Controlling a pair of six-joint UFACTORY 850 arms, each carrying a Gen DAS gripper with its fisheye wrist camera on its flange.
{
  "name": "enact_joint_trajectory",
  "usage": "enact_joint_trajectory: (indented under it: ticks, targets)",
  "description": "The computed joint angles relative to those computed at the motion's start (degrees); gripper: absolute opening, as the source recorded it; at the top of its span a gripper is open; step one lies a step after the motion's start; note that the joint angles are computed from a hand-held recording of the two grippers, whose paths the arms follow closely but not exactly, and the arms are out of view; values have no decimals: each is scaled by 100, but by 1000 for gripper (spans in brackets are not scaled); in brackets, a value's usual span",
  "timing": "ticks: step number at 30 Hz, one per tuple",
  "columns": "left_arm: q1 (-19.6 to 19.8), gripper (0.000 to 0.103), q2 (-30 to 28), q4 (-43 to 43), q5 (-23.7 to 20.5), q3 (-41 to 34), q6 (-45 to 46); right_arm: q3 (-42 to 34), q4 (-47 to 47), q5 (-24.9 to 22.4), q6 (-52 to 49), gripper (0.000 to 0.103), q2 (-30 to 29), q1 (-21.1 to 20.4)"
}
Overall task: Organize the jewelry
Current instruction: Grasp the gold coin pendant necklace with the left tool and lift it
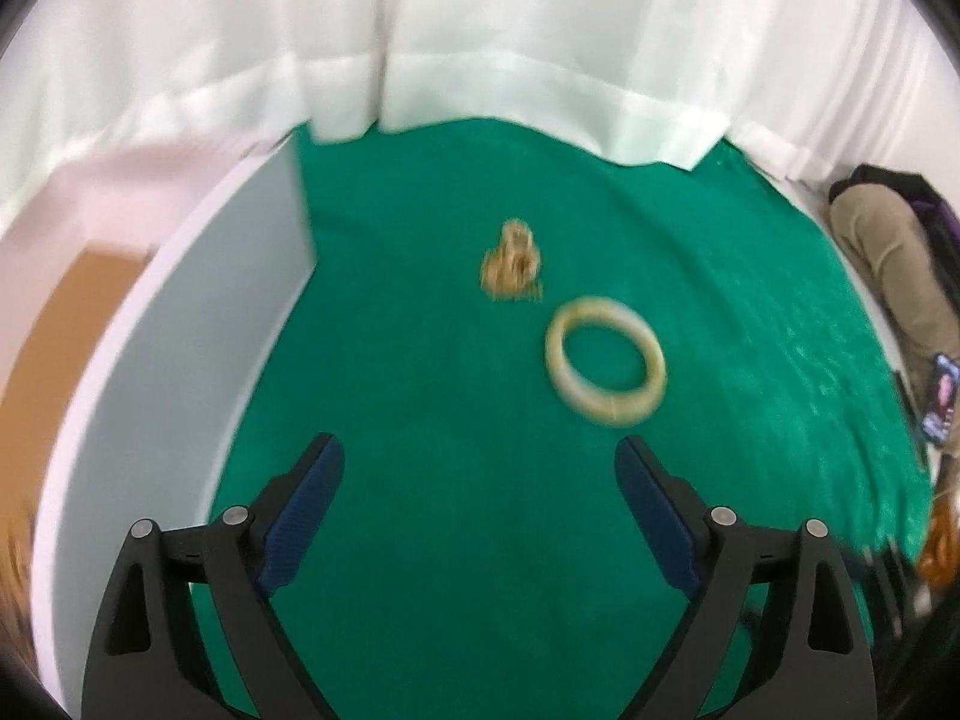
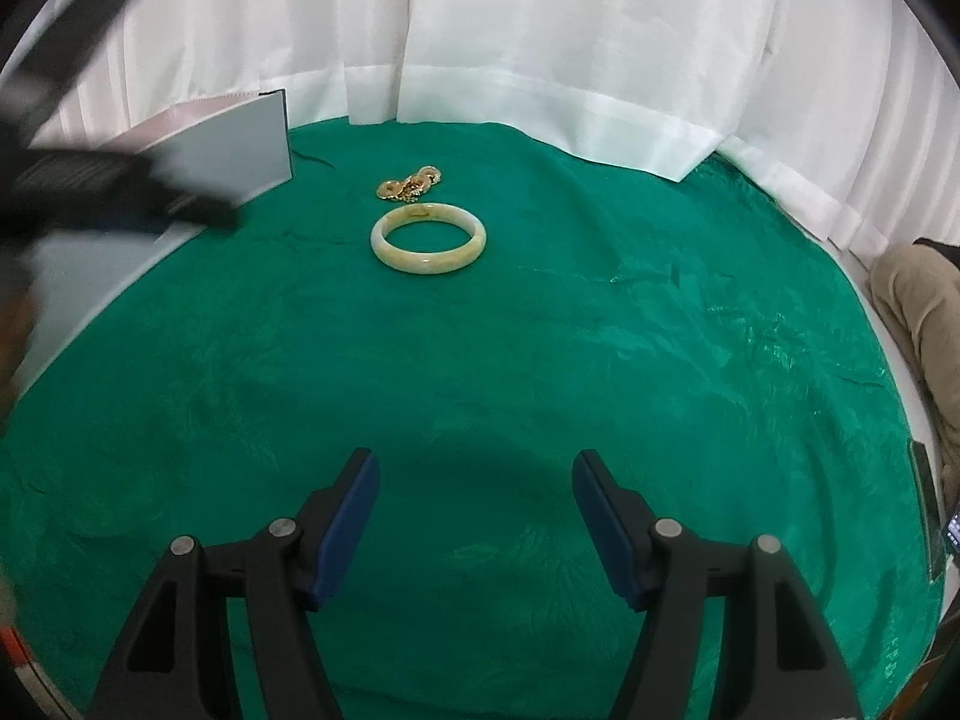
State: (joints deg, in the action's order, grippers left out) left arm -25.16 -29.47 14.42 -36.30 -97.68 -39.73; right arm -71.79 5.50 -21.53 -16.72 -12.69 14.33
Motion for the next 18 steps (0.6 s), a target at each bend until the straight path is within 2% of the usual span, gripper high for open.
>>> enact_joint_trajectory:
  ticks: [3,5,7,10,13,15,16,17,18]
  targets:
    - [111,92,-745,-112,-156,-990,366,12,200,-41,-171,68,16,-56]
    - [170,90,-1278,-231,-425,-1733,604,35,386,-72,-310,68,43,-112]
    - [187,89,-1870,-181,-775,-2581,673,46,589,-101,-476,68,55,-168]
    - [206,83,-2731,-264,-1378,-3880,925,21,726,-139,-592,68,25,-219]
    - [224,80,-3390,-376,-1887,-4915,1061,-22,802,-183,-644,68,-18,-254]
    - [241,67,-3540,-489,-1952,-5123,1156,-32,914,-188,-742,68,-27,-274]
    - [235,58,-3491,-406,-1872,-5011,1121,-27,970,-182,-790,68,-22,-283]
    - [222,44,-3295,-271,-1650,-4659,1037,-14,1045,-173,-855,68,-12,-295]
    - [229,37,-3155,-258,-1484,-4406,1023,1,1081,-178,-881,68,5,-303]
